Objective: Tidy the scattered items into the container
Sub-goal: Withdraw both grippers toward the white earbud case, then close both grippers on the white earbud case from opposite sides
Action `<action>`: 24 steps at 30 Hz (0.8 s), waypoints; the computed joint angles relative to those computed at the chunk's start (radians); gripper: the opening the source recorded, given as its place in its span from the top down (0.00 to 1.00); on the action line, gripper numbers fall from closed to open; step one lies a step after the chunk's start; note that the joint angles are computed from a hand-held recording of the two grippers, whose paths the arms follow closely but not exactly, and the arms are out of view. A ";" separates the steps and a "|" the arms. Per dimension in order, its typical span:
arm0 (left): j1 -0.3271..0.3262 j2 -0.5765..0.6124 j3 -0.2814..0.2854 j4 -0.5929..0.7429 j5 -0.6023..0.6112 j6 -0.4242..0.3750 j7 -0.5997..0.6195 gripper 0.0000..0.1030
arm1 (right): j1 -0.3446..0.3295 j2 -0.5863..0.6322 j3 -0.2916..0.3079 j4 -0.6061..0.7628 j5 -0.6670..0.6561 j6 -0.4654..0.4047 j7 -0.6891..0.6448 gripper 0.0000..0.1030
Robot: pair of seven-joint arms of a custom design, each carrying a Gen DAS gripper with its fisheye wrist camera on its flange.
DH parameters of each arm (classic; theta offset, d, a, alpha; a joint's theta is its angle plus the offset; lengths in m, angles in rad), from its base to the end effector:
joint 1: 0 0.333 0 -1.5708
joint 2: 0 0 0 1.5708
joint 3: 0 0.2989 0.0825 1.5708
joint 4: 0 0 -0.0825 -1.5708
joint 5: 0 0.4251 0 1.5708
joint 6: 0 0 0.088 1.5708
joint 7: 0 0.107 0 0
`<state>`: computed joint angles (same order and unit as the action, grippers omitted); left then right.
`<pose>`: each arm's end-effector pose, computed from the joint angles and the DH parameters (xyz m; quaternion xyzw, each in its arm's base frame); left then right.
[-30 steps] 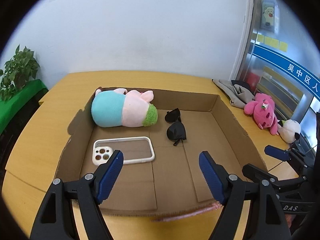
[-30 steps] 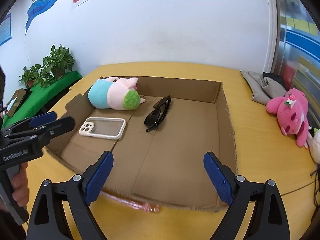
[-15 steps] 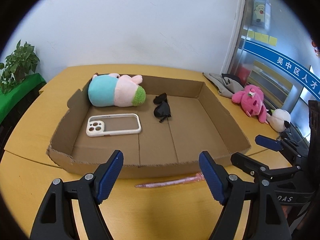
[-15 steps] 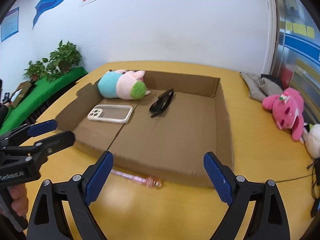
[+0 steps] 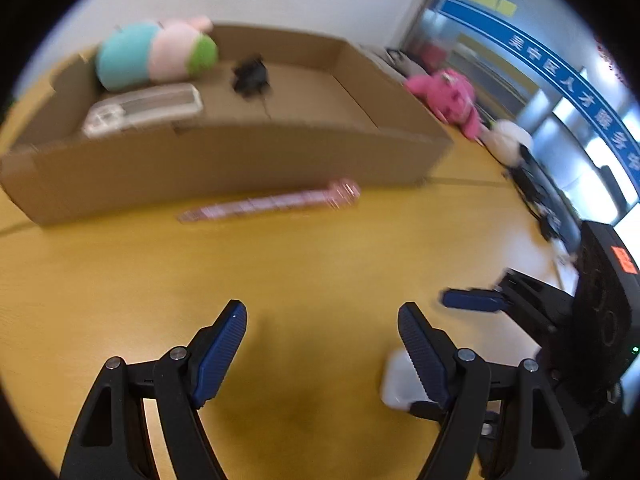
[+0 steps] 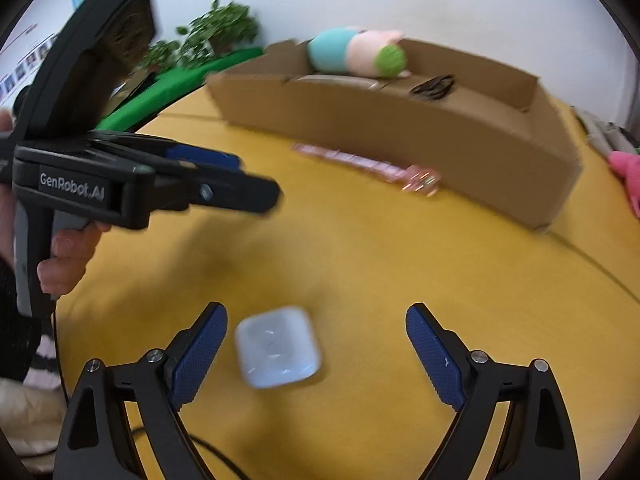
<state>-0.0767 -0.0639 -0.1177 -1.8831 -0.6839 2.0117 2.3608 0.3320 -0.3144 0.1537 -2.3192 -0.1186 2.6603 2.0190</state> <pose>0.5869 -0.1551 0.5362 0.3797 -0.8662 0.3182 0.0660 0.4758 0.2597 0.5053 -0.7115 0.6228 -0.1627 0.2816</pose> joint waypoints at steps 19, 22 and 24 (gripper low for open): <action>-0.015 -0.011 -0.025 -0.024 0.032 -0.210 0.093 0.59 | 0.008 0.036 0.042 0.027 -0.122 -0.039 0.008 0.54; -0.024 -0.025 -0.021 -0.040 0.050 -0.188 0.097 0.62 | 0.013 0.031 0.041 0.016 -0.133 -0.026 0.026 0.54; -0.028 -0.027 -0.018 -0.040 0.057 -0.189 0.096 0.62 | 0.019 0.024 0.035 0.008 -0.128 -0.022 0.023 0.54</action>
